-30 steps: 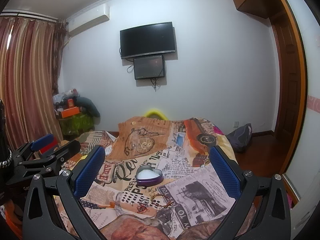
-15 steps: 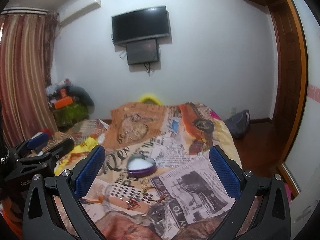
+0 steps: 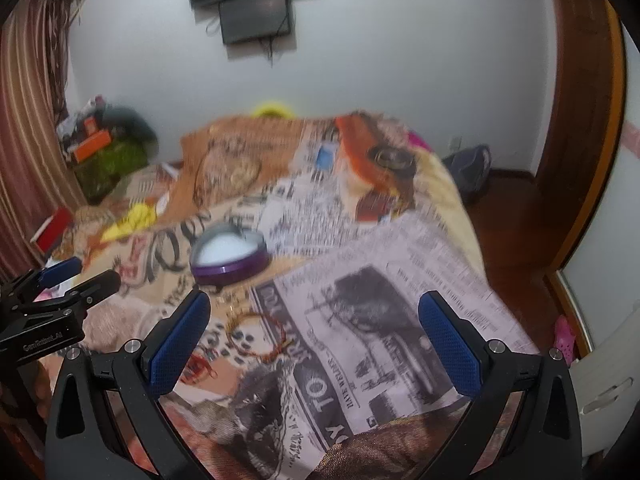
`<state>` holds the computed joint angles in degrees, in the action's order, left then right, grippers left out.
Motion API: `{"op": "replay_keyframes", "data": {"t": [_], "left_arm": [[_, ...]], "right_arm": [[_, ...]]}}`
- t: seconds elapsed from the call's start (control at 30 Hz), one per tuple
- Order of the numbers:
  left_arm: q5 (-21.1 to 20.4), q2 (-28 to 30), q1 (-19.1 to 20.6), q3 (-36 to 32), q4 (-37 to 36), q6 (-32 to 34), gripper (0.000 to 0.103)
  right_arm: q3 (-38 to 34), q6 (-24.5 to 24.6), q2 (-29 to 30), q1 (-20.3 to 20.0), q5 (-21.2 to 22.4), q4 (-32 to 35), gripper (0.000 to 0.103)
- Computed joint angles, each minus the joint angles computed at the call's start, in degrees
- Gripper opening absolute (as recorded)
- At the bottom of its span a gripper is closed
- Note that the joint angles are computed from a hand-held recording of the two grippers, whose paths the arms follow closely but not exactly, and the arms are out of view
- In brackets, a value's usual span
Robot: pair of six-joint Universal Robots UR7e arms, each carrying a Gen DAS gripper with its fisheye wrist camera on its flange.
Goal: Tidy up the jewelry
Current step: 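Lower the right gripper onto the gold-red bracelet and close on it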
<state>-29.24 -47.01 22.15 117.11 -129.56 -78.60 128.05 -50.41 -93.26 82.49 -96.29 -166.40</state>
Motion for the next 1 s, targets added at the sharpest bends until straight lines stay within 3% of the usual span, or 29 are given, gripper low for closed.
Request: {"op": "replay_keyframes", "data": {"t": [0.2, 0.3, 0.57, 0.67, 0.73, 0.87, 1.0], "left_arm": [[-5.0, 1.7, 2.2, 0.1, -6.7, 7.2, 0.075], [-7.1, 2.3, 2.6, 0.4, -10.3, 9.9, 0.073], [-13.0, 4.1, 4.2, 0.0, -16.5, 16.1, 0.049], [-13.7, 4.8, 4.3, -0.2, -17.9, 17.3, 0.047], [-14.2, 4.9, 4.4, 0.0, -19.3, 18.5, 0.037], [-15.0, 5.3, 4.5, 0.0, -20.8, 20.2, 0.029], [-15.4, 5.6, 4.6, 0.1, -22.2, 21.8, 0.02]], "right_arm": [[-1.4, -1.7, 2.3, -0.9, -1.7, 6.0, 0.103], [-1.8, -2.5, 3.1, -1.0, -2.4, 7.9, 0.097], [-3.6, -3.4, 5.9, -0.4, -4.8, 12.2, 0.061], [-3.9, -3.4, 6.6, -0.1, -5.1, 12.4, 0.054], [-4.2, -3.1, 7.0, 0.1, -5.5, 12.8, 0.049], [-4.9, -2.2, 8.3, 0.4, -6.9, 13.4, 0.038], [-5.2, -2.1, 9.0, 0.2, -8.0, 13.2, 0.033]]}}
